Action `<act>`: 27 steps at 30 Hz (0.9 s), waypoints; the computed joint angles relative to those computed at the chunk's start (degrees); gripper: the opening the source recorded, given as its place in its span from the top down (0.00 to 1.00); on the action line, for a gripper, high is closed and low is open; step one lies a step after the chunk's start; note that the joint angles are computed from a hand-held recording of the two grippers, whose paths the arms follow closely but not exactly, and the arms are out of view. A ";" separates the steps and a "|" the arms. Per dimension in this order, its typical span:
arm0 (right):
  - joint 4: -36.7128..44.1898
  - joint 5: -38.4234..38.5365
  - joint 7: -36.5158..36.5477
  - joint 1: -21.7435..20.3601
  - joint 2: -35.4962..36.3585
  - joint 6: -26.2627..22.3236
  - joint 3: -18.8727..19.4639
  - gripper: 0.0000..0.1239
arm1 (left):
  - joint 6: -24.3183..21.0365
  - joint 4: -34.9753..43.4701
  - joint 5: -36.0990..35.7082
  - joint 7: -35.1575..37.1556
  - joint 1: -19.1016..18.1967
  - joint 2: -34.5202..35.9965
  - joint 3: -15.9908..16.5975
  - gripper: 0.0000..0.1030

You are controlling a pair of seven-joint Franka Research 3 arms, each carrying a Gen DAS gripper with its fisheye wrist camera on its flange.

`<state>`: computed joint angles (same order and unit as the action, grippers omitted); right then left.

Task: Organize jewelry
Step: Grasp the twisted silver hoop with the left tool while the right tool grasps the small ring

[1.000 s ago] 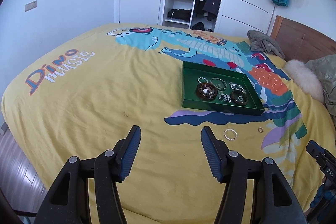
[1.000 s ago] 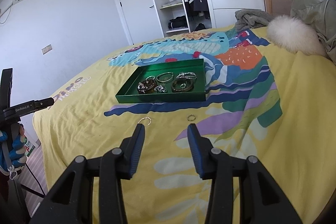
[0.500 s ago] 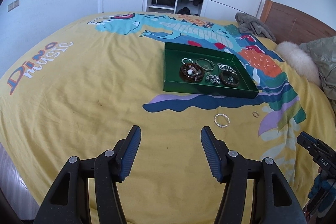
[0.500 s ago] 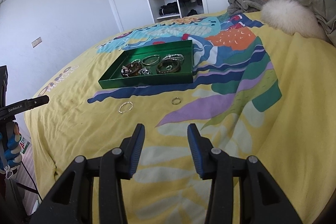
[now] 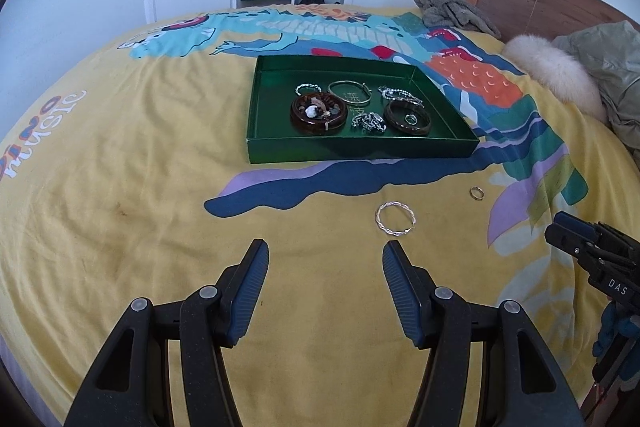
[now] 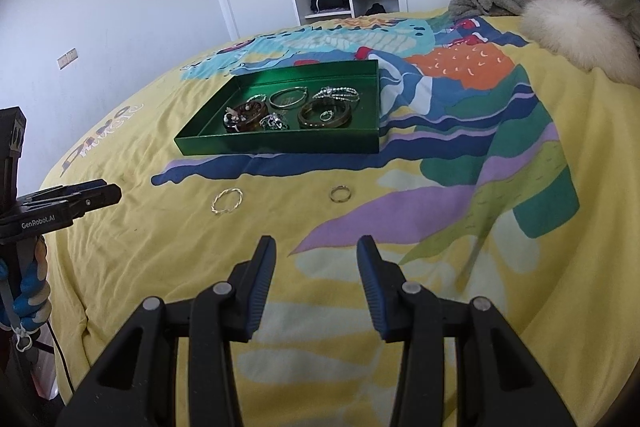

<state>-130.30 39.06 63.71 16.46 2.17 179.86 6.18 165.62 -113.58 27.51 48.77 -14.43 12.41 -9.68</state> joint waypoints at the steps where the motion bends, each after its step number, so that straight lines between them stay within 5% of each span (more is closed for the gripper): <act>1: 0.36 -0.71 0.11 0.00 0.37 0.04 -0.15 0.67 | 0.02 0.55 -0.61 1.03 0.28 0.63 -0.38 0.43; 14: 10.77 -4.69 -2.15 -3.21 9.47 -3.36 1.68 0.67 | -2.87 10.20 -11.29 19.80 1.77 11.02 -5.24 0.43; 27: 19.85 -14.50 4.02 -2.45 18.37 -7.99 -1.37 0.68 | -8.29 24.11 -11.31 23.27 -3.34 21.64 -2.47 0.45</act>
